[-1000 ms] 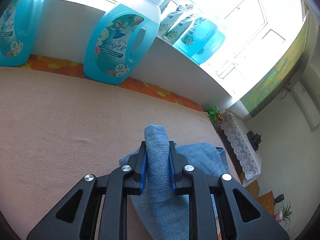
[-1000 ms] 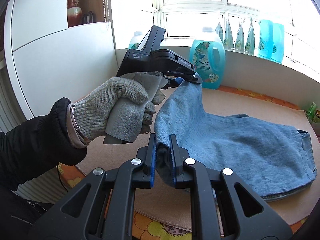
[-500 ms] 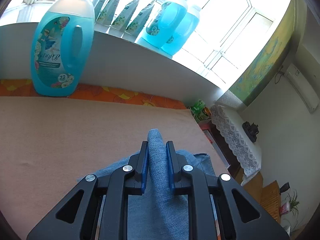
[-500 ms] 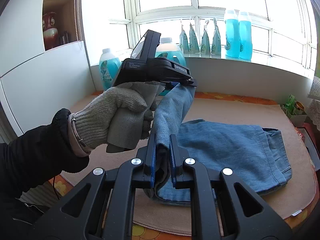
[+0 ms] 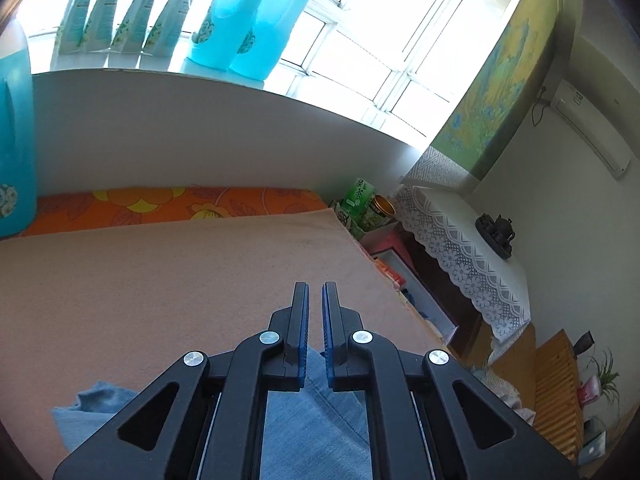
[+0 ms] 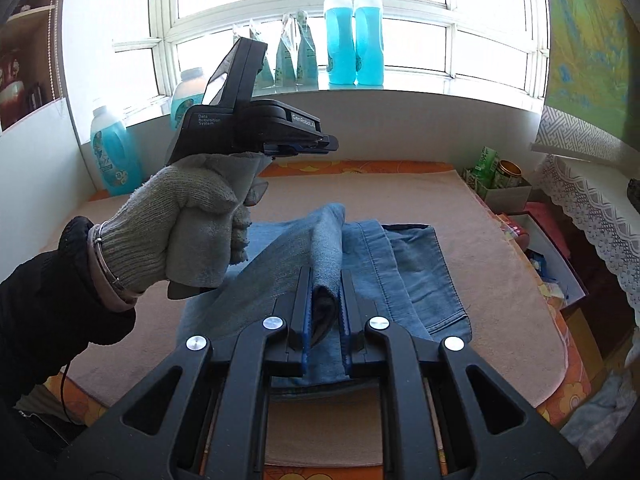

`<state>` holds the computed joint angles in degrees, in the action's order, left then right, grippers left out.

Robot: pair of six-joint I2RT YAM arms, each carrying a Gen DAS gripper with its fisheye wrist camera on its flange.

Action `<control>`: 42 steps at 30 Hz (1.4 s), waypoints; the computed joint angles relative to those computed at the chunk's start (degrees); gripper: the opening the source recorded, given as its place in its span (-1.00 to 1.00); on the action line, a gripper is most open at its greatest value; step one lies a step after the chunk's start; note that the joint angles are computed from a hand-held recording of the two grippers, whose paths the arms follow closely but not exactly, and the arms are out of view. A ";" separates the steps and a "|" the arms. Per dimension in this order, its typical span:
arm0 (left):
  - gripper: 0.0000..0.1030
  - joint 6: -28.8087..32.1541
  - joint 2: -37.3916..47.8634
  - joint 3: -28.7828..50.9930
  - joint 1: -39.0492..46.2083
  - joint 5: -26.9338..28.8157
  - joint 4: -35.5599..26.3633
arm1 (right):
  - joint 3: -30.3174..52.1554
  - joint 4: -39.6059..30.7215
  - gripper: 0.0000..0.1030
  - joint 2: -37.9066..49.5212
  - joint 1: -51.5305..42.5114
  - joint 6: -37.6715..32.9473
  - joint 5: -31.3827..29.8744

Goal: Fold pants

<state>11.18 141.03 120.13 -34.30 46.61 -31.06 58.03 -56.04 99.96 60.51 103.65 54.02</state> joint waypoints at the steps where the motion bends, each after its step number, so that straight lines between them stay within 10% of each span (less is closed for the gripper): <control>1: -0.90 0.18 0.43 0.65 -1.03 -0.66 0.13 | -2.43 1.21 -0.78 -1.13 -0.47 0.37 -0.49; 8: -0.90 9.37 3.24 7.30 -3.09 -3.50 -6.87 | -20.64 18.72 -0.78 -7.54 -0.27 3.93 -6.59; 14: -0.78 28.21 5.52 12.65 2.40 -3.51 -26.61 | -28.64 34.93 -0.76 -8.47 -1.00 -4.72 -12.92; 19: -0.78 40.71 -0.57 -2.54 8.35 -4.90 -27.70 | -30.83 27.58 -0.26 -21.81 -2.56 -10.62 -13.21; 24: -0.78 44.37 -2.43 -7.92 11.72 -4.62 -27.79 | -35.60 41.20 -0.18 -37.24 -23.01 -40.89 -20.97; 29: -0.55 44.75 -3.27 -10.10 13.32 -3.76 -27.97 | -28.97 60.79 -0.18 -17.18 -46.38 -60.09 -39.45; 33: -0.28 44.40 -5.35 -13.60 14.44 -4.86 -24.69 | -19.38 61.31 -0.18 -2.65 -51.99 -63.52 -44.13; 42: 0.00 43.08 -8.95 -20.84 14.97 -8.00 -15.49 | -14.17 58.18 -0.77 0.73 -48.01 -64.61 -36.33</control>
